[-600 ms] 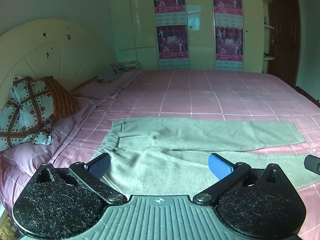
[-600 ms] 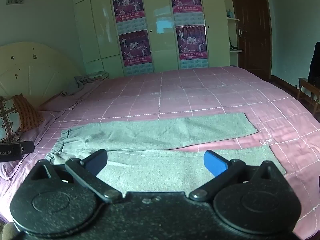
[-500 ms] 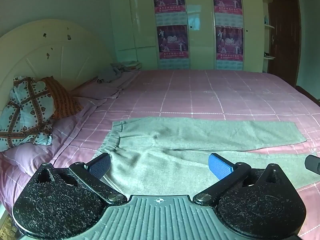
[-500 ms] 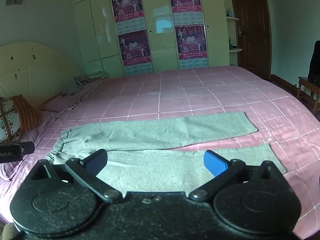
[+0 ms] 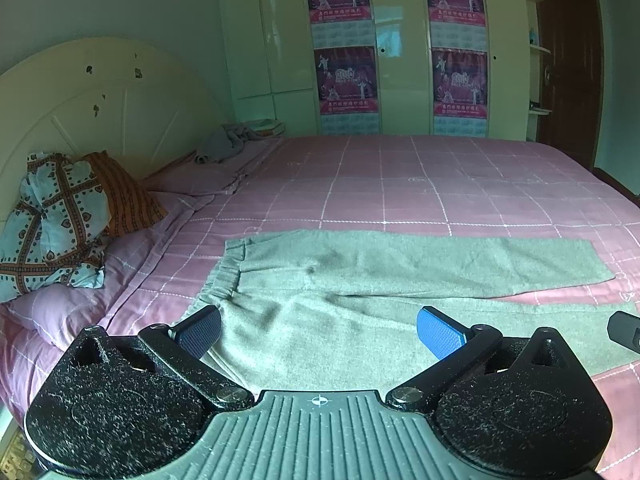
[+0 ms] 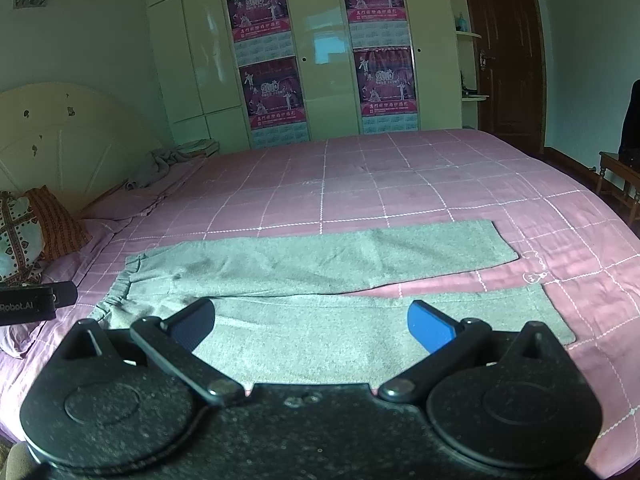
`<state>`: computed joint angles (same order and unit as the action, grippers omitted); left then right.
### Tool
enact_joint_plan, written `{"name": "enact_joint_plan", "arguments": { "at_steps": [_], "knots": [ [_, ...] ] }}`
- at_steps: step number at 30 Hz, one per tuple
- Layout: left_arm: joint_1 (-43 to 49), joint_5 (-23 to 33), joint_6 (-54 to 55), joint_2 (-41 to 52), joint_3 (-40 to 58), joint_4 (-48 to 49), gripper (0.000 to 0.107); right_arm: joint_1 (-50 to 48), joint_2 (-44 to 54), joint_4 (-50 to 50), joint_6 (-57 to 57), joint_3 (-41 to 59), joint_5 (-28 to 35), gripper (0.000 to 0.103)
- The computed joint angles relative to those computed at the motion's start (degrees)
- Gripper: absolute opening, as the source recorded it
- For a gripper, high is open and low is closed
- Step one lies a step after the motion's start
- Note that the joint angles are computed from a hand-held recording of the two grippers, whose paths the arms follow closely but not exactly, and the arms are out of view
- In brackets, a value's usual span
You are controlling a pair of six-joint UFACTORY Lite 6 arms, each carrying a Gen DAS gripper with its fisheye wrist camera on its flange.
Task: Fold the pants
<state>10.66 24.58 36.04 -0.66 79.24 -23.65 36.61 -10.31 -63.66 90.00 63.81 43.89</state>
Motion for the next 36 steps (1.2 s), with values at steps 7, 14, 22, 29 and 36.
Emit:
{"name": "enact_joint_plan", "arguments": {
  "at_steps": [7,14,22,29,36],
  "knots": [
    [0.0,-0.4,0.4,-0.4,-0.7,-1.0,0.103,0.3,0.5,0.1,-0.3,0.6,0.7,0.103],
    [-0.8,-0.1,-2.4,1.0,0.8,2.7,0.103,-0.5,0.6,0.3,-0.3,0.5,-0.2,0.103],
    [-0.8,-0.8,-0.6,0.9,0.4,-0.4,0.103,-1.9,1.7,5.1,-6.2,2.0,0.1,0.103],
    [-1.6,-0.9,-4.1,1.8,2.1,3.9,0.103,-2.7,1.7,3.3,-3.9,1.2,-1.9,0.103],
    [-2.2,-0.2,-6.1,2.8,5.2,6.2,0.103,-3.2,2.0,6.6,-6.7,2.5,-1.6,0.103]
  ]
}}
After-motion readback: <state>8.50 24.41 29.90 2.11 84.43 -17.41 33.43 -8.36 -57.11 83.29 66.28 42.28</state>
